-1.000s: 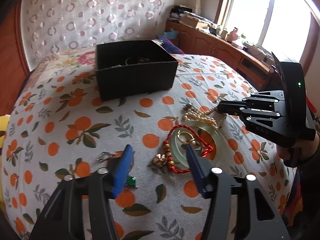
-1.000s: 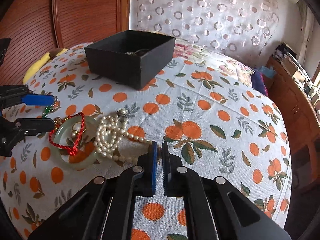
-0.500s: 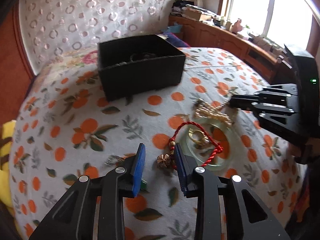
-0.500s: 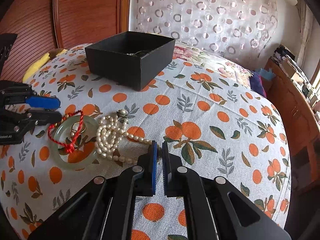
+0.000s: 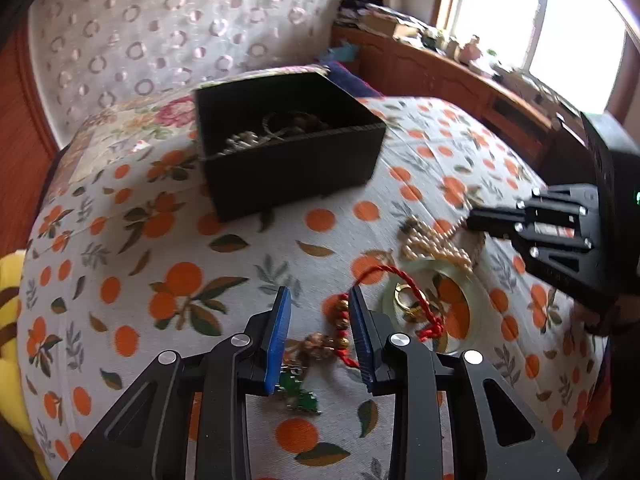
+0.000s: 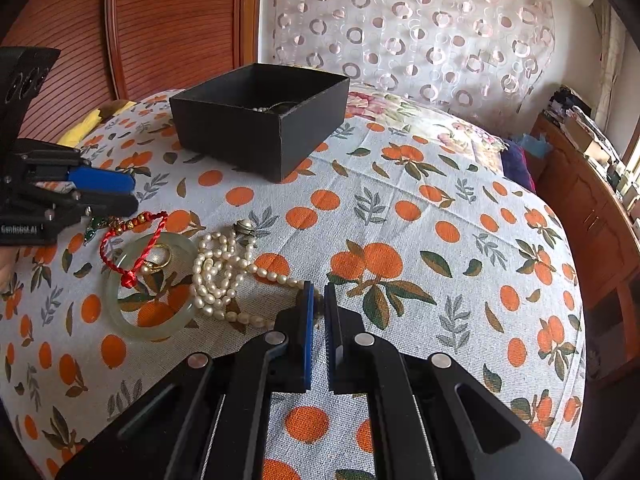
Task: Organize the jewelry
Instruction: 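Move both tools back toward the jade bangle and remaining jewelry, then grasp the red cord with the left tool while the right tool grasps the pearl strand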
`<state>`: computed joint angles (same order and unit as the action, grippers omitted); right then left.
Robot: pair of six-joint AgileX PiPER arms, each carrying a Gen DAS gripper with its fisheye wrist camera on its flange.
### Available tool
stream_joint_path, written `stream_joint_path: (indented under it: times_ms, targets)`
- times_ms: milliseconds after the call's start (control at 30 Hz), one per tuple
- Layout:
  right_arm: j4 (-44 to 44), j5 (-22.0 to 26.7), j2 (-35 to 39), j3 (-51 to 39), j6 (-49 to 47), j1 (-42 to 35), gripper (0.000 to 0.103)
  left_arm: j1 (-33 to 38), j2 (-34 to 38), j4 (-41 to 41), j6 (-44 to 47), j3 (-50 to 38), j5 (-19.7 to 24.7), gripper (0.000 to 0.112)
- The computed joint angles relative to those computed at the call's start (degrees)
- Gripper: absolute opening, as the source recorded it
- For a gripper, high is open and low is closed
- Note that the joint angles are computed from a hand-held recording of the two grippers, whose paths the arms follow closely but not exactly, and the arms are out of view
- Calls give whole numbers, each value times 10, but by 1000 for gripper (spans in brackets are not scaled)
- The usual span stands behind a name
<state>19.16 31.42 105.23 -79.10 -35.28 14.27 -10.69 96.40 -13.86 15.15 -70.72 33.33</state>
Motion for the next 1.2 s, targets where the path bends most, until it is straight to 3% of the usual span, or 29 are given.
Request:
stream_joint_path:
  times_ms: [100,133,167,400,767,1200]
  targets:
    - [3,1,0,0,-3,-1,6,-16,8,33,-20,-2,-5,28]
    - [3,1,0,0,-3,-1,6,-22,9,48,-28,-2,-9,22]
    - [3,0,0,0,-3,-1,6,-25,9,59,-37,-2,-11,6]
    - [12,1,-1,0,-13,-4,6,4,-17,3,-12,-7,-21,6]
    - [113,-2,-68,-13,-80,-1,5,11,-64,23,-46,-33,-18,6]
    - [45,51,-67,-155,-13,22,5,30,-77,18,-48,-47,-22,6]
